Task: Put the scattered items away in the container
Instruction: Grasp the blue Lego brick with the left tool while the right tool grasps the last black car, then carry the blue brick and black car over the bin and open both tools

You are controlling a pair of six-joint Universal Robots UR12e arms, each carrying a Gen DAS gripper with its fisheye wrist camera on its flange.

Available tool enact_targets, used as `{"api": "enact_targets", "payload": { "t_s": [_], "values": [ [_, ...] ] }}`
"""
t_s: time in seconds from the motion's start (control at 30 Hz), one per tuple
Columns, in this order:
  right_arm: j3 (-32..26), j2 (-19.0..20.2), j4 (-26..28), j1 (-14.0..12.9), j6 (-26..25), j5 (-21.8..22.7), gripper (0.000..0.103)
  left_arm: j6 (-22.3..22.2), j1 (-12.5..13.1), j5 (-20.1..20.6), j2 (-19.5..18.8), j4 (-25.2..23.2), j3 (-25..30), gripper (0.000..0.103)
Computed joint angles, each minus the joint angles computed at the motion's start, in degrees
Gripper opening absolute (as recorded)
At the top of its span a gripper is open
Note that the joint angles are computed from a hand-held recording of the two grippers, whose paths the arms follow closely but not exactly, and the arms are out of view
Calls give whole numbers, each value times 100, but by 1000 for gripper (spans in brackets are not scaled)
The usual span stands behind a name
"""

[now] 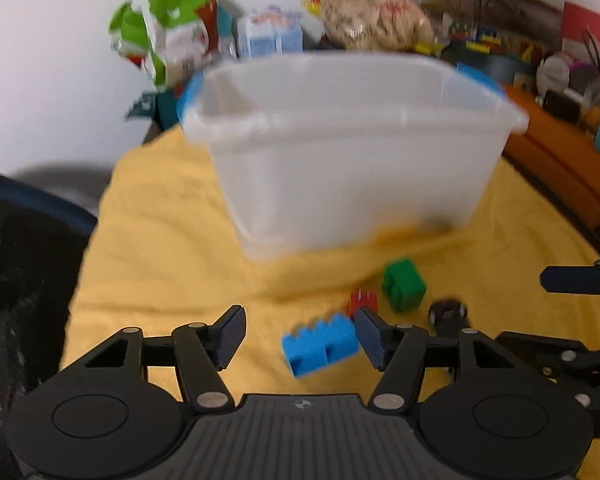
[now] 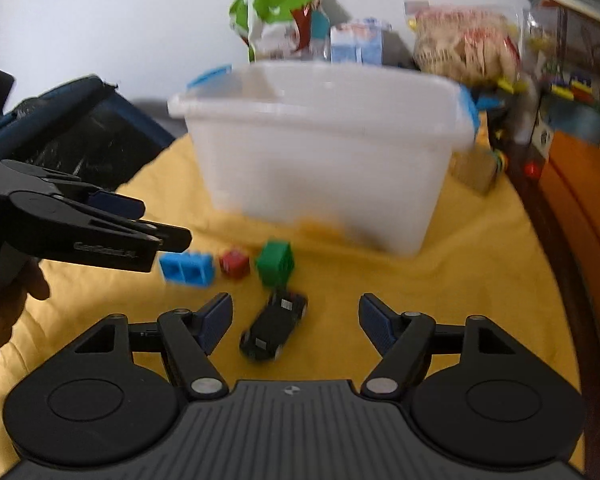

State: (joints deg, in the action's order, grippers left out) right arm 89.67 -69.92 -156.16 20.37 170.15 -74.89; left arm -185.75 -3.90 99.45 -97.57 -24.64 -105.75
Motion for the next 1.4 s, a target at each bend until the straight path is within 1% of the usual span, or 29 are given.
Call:
{"api": "enact_targets", "payload": {
  "t_s": [0.3,0.37,0.4,0.43,0.67,0.83,0.9,0.93,0.97,1.0,1.03,1.07,1.13,1.23,1.4],
  "values": [
    [141,-31,-28,48,111,-128,74,209,24,-135,-193,-3,-18,64],
    [158,-33,-51,66,137,-140,79,214,35,-136,-221,13,-21,63],
    [163,-28,-62,78,144,-154,79,198,41,-152,-224,13,-29,61],
    [169,-23,-76,90,153,-169,79,181,57,-195,-217,43,-51,54],
    [116,73,-134,169,270,-235,80,147,105,-182,-60,273,-241,54],
    [40,207,-176,271,557,-511,79,86,108,-192,6,323,-339,54],
    [9,259,-153,296,666,-543,74,50,89,-156,10,323,-361,54],
    [-2,279,-143,309,654,-556,64,24,90,-149,13,317,-373,54],
    [-9,293,-118,321,627,-591,52,-11,88,-133,14,305,-378,54],
    [-4,301,-140,333,644,-656,49,-36,91,-125,19,298,-381,54],
    [13,299,-206,328,693,-658,40,-54,91,-116,24,301,-388,54],
    [14,293,-199,313,725,-618,35,-69,91,-111,30,302,-392,54],
    [27,273,-196,290,699,-575,33,-103,88,-101,39,296,-390,54],
    [73,233,-214,269,687,-600,33,-123,81,-79,44,290,-377,54],
    [150,158,-386,238,692,-602,33,-156,65,-37,62,307,-339,54]
  ]
}}
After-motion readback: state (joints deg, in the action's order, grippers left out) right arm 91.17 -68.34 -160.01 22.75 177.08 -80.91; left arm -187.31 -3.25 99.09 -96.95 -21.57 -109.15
